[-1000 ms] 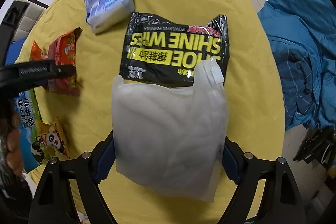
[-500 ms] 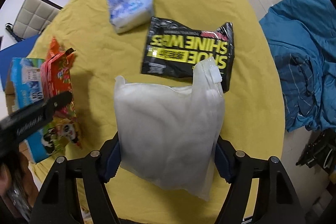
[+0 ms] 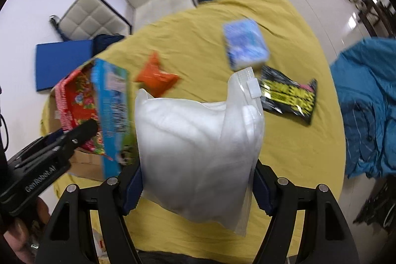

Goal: Organize soft objects
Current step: 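Carry both bags into the box and open both tools to release them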

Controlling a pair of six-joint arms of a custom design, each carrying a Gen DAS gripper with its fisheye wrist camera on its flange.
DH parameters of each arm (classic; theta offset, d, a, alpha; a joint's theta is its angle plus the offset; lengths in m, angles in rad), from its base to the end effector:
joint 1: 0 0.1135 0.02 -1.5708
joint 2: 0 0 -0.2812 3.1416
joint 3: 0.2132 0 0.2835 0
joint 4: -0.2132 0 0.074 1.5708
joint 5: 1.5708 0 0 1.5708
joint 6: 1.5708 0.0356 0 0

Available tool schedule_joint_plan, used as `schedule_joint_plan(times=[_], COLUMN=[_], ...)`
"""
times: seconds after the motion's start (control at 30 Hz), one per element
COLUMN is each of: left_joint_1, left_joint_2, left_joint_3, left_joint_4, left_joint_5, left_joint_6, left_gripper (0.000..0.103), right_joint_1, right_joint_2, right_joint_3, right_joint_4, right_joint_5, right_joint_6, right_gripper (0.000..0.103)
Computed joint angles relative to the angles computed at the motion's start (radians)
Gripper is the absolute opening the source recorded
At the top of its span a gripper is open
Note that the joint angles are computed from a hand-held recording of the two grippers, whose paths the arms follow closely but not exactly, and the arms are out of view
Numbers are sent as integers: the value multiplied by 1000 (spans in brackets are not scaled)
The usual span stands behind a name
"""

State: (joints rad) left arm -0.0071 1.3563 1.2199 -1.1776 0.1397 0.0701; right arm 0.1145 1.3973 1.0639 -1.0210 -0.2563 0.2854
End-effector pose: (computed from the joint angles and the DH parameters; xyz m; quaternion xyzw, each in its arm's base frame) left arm 0.2705 -0.0069 0.3043 0.0471 0.9883 -0.0652 0.1299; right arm 0.2734 0.0405 0.2506 0.0704 0.9836 0.1458 0.0797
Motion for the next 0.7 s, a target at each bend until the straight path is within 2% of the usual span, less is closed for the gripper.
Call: schedule_joint_plan(times=[0.2, 0.4, 0.53, 0.7], left_joint_1=[280, 506, 584, 626], left_joint_2=[47, 226, 374, 583], left_joint_3=[132, 297, 400, 527], left_joint_4=[-100, -154, -168, -194], left_joint_5=[106, 140, 128, 115], left_joint_6=[209, 375, 431, 441], left_gripper=[42, 42, 42, 42], right_joint_1=[252, 447, 523, 561], right_joint_2=[60, 247, 448, 701], right_joint_3=[188, 405, 587, 815], right_joint_4=[-15, 1, -3, -23], right_joint_5=[34, 74, 92, 84], right_joint_6=[190, 315, 343, 355], right_gripper=[76, 76, 76, 76])
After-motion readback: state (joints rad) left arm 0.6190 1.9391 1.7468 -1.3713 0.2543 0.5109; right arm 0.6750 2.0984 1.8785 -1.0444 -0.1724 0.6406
